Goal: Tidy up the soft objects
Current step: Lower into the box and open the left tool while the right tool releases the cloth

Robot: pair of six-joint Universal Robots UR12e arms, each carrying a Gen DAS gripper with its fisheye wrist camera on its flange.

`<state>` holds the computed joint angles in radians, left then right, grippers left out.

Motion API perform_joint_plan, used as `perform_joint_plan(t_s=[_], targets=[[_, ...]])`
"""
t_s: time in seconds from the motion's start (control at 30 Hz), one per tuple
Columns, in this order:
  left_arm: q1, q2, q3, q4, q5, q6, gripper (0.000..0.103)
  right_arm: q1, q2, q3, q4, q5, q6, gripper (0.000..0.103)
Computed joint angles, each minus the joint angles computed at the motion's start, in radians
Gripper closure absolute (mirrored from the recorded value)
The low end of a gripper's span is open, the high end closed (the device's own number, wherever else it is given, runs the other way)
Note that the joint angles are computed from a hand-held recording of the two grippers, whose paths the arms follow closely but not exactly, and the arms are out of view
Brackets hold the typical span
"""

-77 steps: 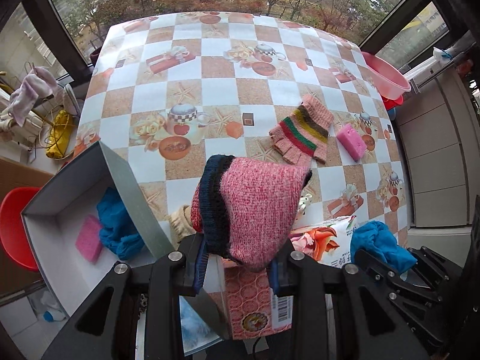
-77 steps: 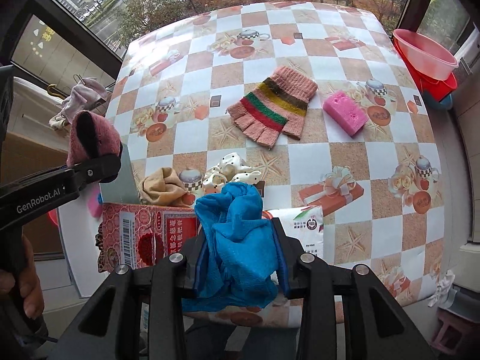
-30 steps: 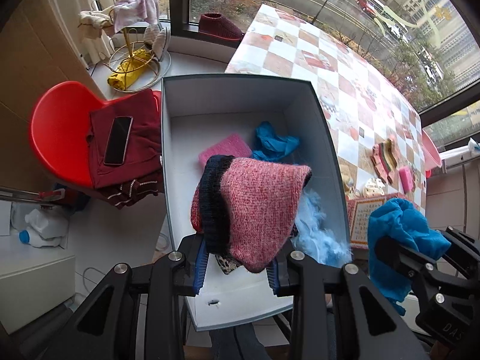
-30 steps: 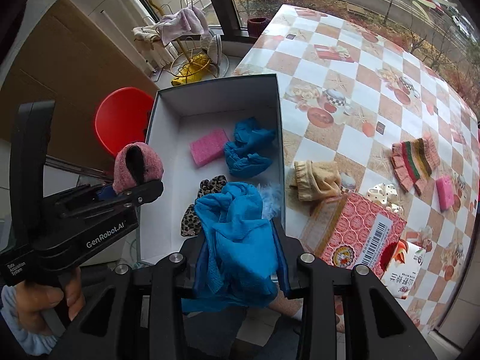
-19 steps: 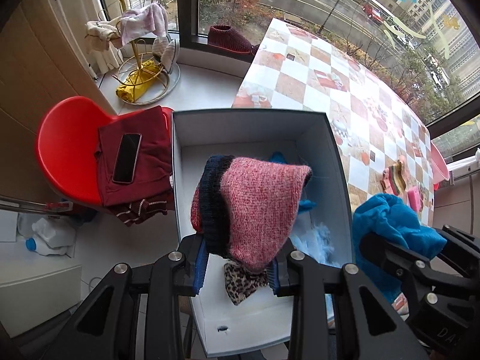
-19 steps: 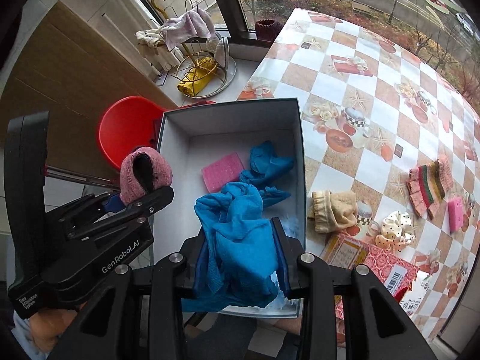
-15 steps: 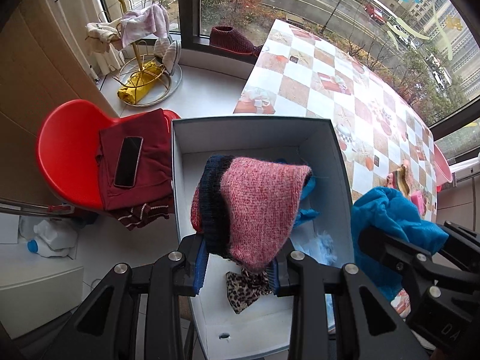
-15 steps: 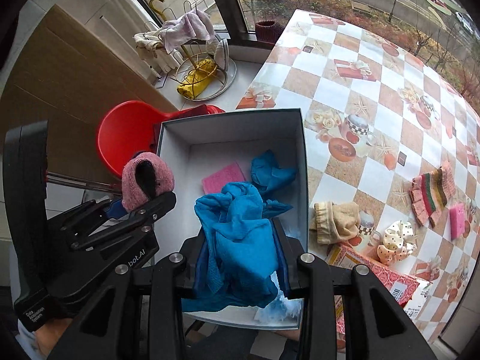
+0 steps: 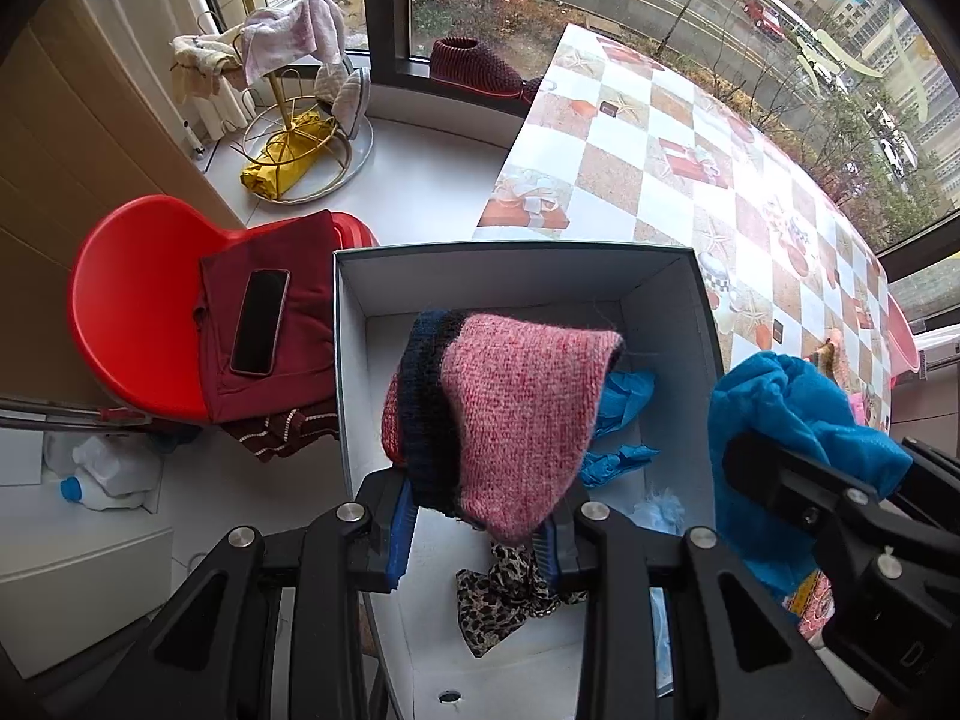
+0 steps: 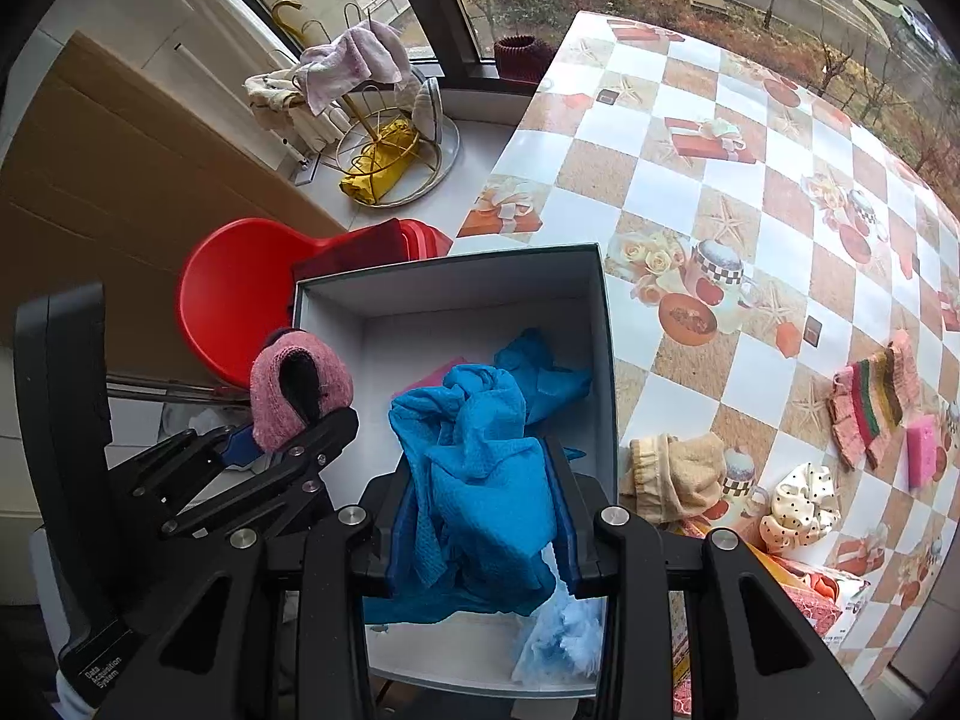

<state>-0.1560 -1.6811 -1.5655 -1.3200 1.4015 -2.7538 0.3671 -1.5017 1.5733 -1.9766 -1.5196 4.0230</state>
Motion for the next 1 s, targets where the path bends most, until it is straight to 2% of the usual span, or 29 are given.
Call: perform_joint_plan(t_s=[0.33, 1.0], targets=[[-0.01, -0.019, 0.01, 0.003, 0.023, -0.007, 0.068, -0.01, 0.02, -0.015, 0.026, 0.005, -0.027, 0.065], [-0.016, -0.041, 0.022, -0.012, 0.039, -0.011, 0.068, -0.027, 0.039, -0.02, 0.043, 0.024, -0.021, 0.065]])
